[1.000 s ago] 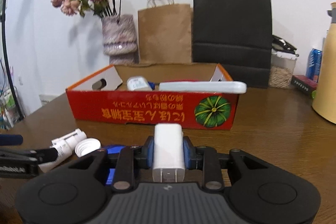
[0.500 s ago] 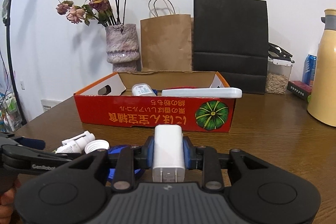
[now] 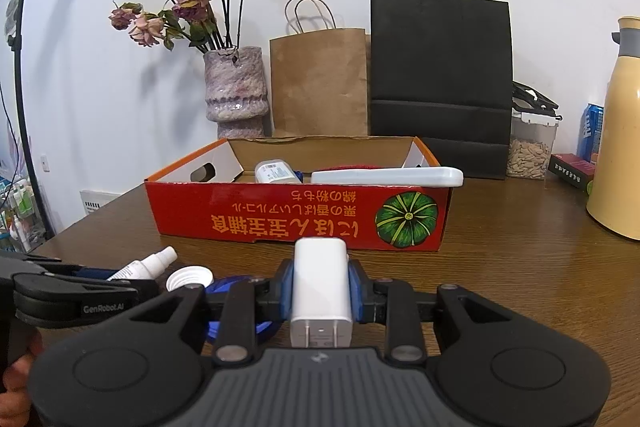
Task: Organize rigid objects
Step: 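Grasp the white charger plug with the right tool while the left tool grasps the white spray bottle, then lift and carry the spray bottle and charger plug over the red box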
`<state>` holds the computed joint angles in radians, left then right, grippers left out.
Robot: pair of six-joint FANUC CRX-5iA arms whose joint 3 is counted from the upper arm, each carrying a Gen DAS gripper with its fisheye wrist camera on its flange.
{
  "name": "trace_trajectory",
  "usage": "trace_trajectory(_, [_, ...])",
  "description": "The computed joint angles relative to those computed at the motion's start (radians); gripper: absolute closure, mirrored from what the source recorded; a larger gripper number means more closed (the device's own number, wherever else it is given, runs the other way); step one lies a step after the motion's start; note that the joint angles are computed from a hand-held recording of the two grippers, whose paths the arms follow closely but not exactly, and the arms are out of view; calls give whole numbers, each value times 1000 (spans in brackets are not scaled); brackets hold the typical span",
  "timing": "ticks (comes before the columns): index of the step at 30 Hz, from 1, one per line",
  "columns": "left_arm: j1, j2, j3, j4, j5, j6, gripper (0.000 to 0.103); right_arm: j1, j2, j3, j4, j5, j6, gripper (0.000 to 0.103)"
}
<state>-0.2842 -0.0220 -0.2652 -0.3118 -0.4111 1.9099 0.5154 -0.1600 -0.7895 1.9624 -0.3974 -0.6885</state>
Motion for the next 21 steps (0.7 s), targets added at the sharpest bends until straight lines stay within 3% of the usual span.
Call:
trace_trajectory(10, [-25, -28, 3, -104, 26, 118, 66, -9, -8, -5, 50, -15, -45, 76])
trace_trajectory(16, [-29, -49, -13, -86, 58, 96, 66, -21, -9, -1, 93, -18, -90, 76])
trace_trajectory(21, [-47, -55, -5, -129, 51, 142, 66, -23, -8, 3, 112, -20, -110, 76])
